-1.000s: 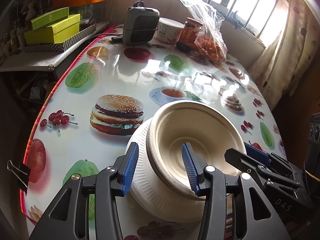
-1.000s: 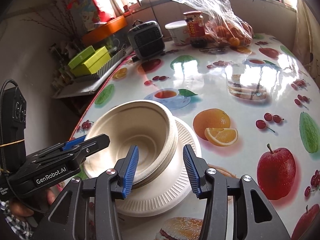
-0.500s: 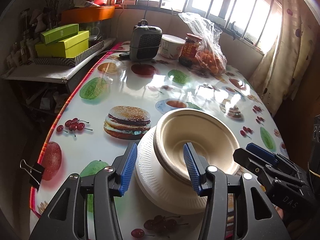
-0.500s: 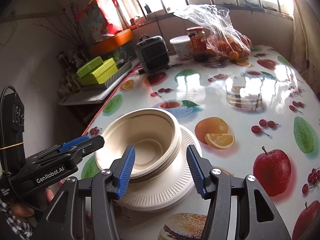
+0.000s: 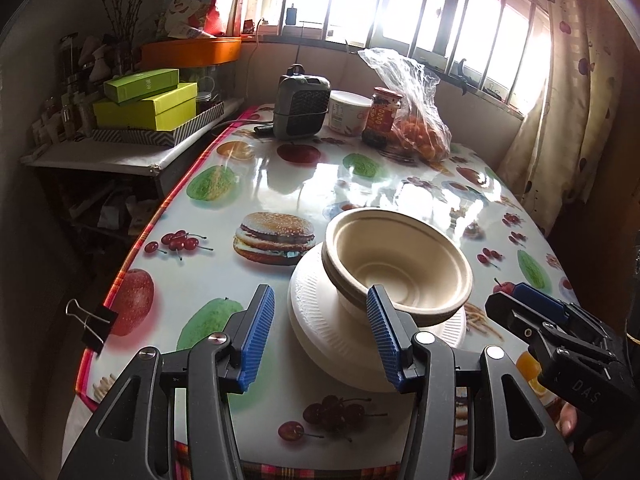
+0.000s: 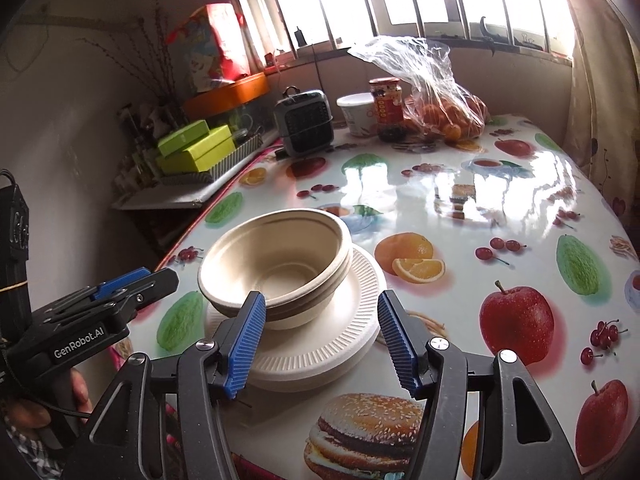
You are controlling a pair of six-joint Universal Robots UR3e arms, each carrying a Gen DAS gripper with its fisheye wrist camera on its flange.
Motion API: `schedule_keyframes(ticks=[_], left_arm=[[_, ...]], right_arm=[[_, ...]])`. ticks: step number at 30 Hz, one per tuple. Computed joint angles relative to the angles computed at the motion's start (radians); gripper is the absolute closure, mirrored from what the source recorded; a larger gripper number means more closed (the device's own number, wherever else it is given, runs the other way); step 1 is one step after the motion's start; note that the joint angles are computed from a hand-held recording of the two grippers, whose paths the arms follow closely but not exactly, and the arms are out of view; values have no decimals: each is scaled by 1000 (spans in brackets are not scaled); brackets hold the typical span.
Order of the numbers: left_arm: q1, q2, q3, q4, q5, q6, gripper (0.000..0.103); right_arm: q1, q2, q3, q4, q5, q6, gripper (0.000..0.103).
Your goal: Organize plates and bowls
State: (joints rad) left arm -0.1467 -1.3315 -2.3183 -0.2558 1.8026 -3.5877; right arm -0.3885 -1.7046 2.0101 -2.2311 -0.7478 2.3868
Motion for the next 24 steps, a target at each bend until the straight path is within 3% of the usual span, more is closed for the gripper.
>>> schedule_keyframes(ticks=[14, 17, 24], left_arm=[[-120, -22, -145, 113, 147, -42, 53], [-122, -43, -170, 145, 140, -47, 53], [-100, -88, -218, 197, 93, -66, 53]], right_arm=[[-82, -168, 195, -4, 8, -124, 35], [-95, -192, 246, -49, 4, -143, 28], [-82, -153, 282, -107, -55, -130, 24]])
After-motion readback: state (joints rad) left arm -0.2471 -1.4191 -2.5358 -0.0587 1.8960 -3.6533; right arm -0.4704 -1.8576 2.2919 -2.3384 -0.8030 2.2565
